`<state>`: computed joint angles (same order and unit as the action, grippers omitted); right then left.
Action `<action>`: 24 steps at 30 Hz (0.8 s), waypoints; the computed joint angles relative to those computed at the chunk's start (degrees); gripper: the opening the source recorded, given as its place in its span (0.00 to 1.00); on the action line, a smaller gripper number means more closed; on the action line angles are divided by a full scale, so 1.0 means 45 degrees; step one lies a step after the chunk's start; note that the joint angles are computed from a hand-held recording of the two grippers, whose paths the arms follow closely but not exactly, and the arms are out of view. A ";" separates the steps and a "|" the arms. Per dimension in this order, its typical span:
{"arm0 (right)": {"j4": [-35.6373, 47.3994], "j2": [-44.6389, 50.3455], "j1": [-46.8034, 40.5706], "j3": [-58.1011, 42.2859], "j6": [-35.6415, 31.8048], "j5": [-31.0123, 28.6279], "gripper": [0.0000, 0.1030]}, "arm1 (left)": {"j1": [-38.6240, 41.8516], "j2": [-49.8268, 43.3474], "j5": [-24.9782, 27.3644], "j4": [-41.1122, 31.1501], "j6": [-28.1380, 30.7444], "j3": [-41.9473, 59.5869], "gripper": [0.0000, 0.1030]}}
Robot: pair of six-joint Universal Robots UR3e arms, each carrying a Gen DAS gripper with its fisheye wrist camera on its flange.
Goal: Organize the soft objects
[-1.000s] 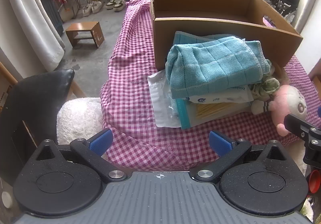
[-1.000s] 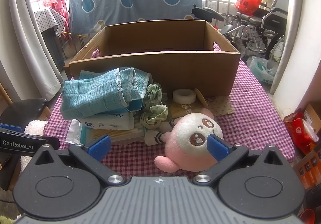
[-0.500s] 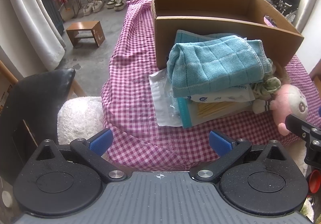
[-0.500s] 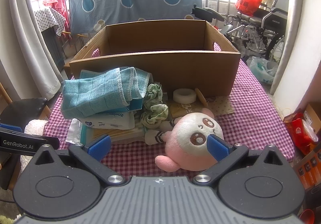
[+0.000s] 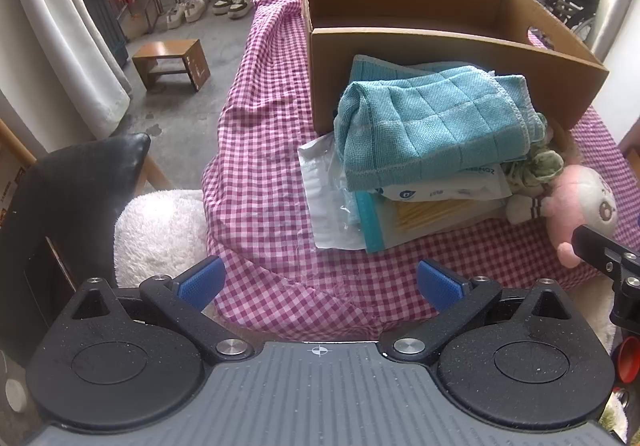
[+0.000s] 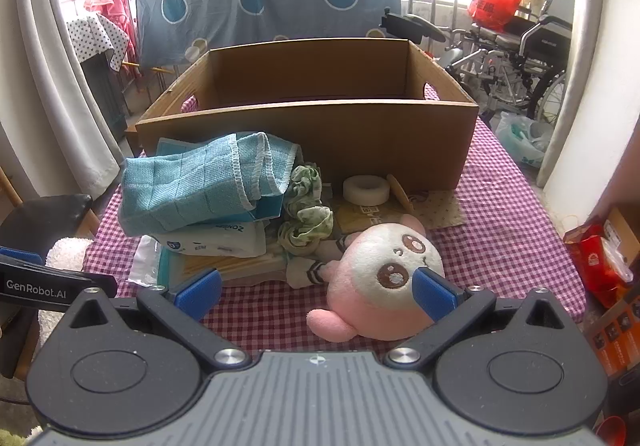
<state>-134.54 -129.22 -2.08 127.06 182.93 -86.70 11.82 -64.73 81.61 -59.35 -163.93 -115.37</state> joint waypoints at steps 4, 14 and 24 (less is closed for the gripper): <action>-0.0091 -0.0045 -0.0074 0.0085 -0.0081 -0.0012 1.00 | -0.0022 -0.0029 0.0031 0.0010 -0.0002 0.0006 1.00; -0.0813 0.0066 -0.1021 0.0232 -0.0659 0.1020 1.00 | 0.0339 -0.0306 -0.0559 0.0387 0.0474 0.0114 1.00; -0.3058 0.0234 -0.4105 0.0828 -0.1018 0.5935 1.00 | 0.3964 0.0551 -0.6493 0.1503 0.2030 -0.1493 0.99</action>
